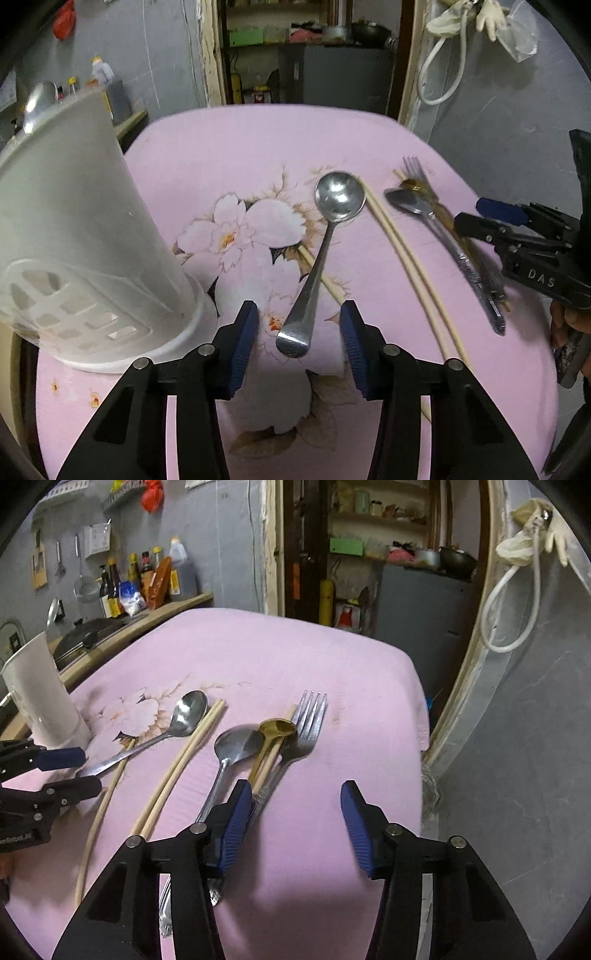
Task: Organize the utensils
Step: 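Move the left tool to a silver spoon while the right tool approaches a silver fork, then close the left tool on the silver spoon handle and lift it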
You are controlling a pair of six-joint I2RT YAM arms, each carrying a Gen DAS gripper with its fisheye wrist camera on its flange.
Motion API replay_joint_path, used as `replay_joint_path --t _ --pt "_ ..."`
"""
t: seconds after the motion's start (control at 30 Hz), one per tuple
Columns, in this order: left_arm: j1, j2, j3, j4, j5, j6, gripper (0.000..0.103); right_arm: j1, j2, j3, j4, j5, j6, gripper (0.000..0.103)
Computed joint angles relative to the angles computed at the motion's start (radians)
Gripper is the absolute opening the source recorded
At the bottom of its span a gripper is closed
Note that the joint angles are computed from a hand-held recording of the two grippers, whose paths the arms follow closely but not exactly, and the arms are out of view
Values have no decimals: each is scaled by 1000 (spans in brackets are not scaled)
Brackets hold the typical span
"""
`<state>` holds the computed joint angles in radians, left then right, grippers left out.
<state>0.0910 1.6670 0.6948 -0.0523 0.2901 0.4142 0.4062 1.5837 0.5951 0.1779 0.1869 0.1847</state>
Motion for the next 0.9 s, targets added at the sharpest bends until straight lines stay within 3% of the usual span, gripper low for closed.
replay_joint_path --t 0.23,0.43,0.57,0.73,0.9 --pt "10 25 37 -26 -14 -18 20 -17 16 26 -22 -3 -16 46" --pt "13 -8 13 -42 -1 3 17 -15 26 38 -31 16 -24 46" --pt "31 -21 35 -145 66 23 14 -23 24 37 -33 13 -25 46" --pt "8 -53 13 -116 53 1 17 -41 42 58 -36 -2 -38 48" --pt "-54 -33 23 -53 9 -26 32 -78 100 125 -59 -45 -74 50"
